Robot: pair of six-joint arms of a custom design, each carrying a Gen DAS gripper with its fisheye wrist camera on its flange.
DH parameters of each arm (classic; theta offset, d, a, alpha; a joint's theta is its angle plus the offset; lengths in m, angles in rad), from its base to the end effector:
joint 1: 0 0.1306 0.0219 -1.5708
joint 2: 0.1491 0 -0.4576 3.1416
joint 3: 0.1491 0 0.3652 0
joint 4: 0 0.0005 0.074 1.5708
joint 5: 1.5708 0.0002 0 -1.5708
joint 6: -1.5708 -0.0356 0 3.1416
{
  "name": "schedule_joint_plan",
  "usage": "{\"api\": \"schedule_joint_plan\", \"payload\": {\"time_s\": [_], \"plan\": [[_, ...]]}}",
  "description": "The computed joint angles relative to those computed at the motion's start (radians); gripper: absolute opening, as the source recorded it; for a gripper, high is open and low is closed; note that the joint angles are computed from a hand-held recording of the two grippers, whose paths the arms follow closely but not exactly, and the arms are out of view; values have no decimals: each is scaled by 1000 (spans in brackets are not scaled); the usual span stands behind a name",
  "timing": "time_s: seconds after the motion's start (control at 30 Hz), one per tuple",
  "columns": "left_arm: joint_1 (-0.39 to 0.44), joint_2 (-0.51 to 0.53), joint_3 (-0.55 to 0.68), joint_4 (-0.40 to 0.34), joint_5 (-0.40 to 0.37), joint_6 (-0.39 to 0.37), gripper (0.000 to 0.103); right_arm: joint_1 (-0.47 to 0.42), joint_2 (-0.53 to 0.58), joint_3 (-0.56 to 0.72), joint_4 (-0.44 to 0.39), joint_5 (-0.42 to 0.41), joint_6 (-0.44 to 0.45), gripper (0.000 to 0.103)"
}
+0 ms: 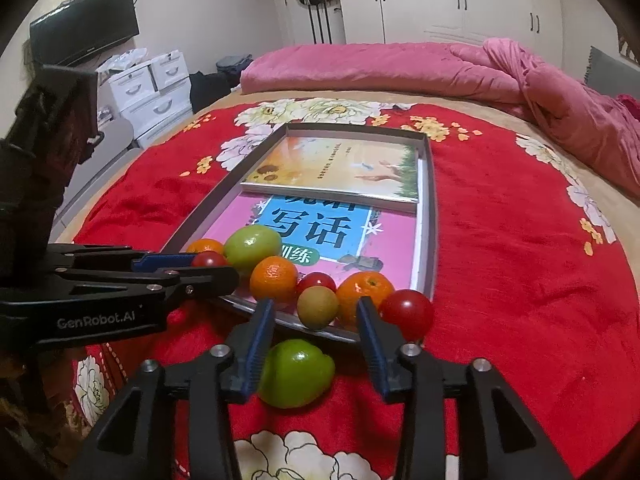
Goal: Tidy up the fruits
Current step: 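Release the tomato into the tray with left tool while right tool releases brown fruit, then withdraw both open tools from the tray toward the remaining fruit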
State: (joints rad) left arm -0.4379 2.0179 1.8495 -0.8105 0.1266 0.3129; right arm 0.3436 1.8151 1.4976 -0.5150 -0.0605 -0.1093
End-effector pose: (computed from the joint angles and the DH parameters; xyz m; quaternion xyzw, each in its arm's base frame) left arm 0.6316 -0.3012 0.3572 0.0780 0.9516 -0.1630 0.2486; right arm 0.5812 0.2097 0.3581 -0.1198 0.9245 0.1085 0.3451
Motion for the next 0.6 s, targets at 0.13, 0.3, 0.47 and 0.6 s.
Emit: {"api": "schedule_joint_plan", "payload": {"time_s": [0.13,0.3,0.47,0.6], "plan": [[1,-2,-1,-1,0,-2,34,-1,-17,-23,10,-3,0,49],[3,-7,-6,0,-2,0,35,-2,-22,-29,4,-10,-1,49],[6,-15,-12,4,0,3,44,-2,-28,-33,9,-3,-8,50],[5,-20,-15,2,2,5,46,-6,-34,-38,20,-4,-24,60]]}}
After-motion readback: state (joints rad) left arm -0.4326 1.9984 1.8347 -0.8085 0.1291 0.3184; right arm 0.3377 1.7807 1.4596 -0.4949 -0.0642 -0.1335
